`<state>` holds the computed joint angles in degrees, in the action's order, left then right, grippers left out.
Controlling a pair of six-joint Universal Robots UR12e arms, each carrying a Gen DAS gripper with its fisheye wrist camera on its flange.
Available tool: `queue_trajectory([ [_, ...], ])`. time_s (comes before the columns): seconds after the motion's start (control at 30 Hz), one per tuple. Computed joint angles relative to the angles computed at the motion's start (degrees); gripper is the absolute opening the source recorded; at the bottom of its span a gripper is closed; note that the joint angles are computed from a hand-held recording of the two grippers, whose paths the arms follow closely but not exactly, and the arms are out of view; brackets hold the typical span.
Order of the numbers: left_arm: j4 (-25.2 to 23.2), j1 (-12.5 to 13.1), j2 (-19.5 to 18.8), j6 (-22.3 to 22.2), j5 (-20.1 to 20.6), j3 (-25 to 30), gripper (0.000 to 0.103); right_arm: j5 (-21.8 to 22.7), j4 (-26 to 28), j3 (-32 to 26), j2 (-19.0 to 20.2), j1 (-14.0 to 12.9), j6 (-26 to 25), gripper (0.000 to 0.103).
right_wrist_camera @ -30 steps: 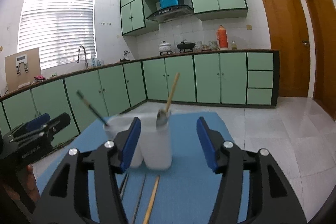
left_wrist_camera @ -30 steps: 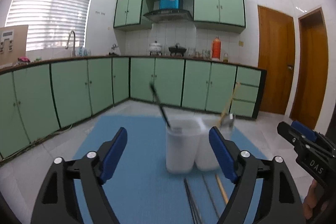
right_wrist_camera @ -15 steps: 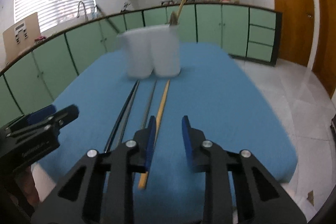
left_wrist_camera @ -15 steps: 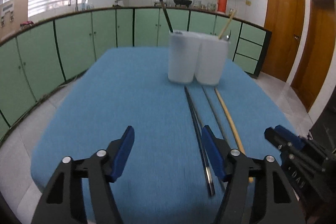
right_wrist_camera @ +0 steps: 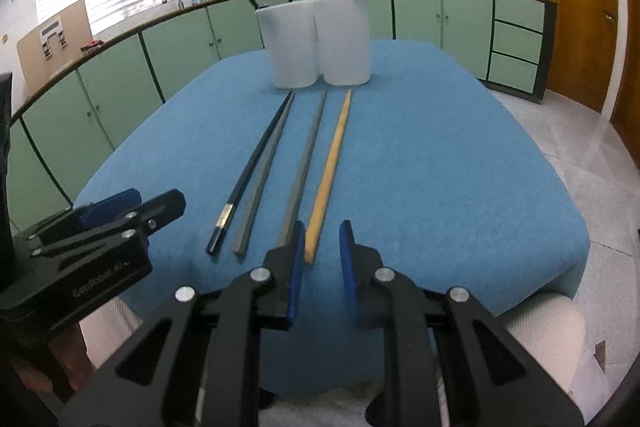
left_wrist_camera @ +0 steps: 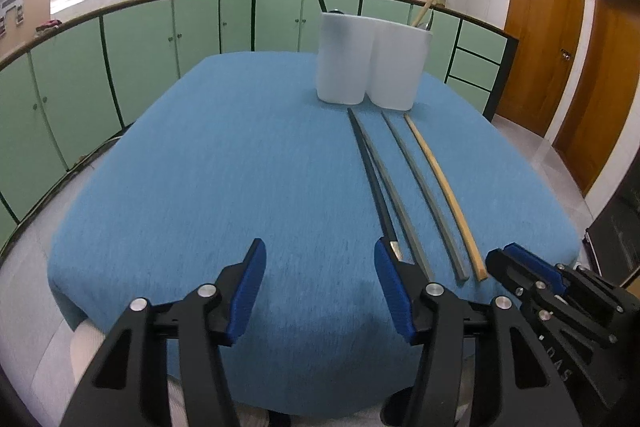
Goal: Organize utensils
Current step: 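Move both open tools back down over the remaining chopsticks on the cloth, then grasp the other wooden chopstick with the right tool while the left tool grasps a black chopstick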
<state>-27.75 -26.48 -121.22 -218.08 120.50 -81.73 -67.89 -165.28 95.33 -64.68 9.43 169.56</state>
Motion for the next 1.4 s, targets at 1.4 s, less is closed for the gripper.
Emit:
queue_trajectory([
  [1.4, 0.11, -0.35, -1.49, 0.72, -6.04, 1.38, 0.044, -4.43, -3.03, 0.45, 0.98, -0.64, 2.28, 0.006],
])
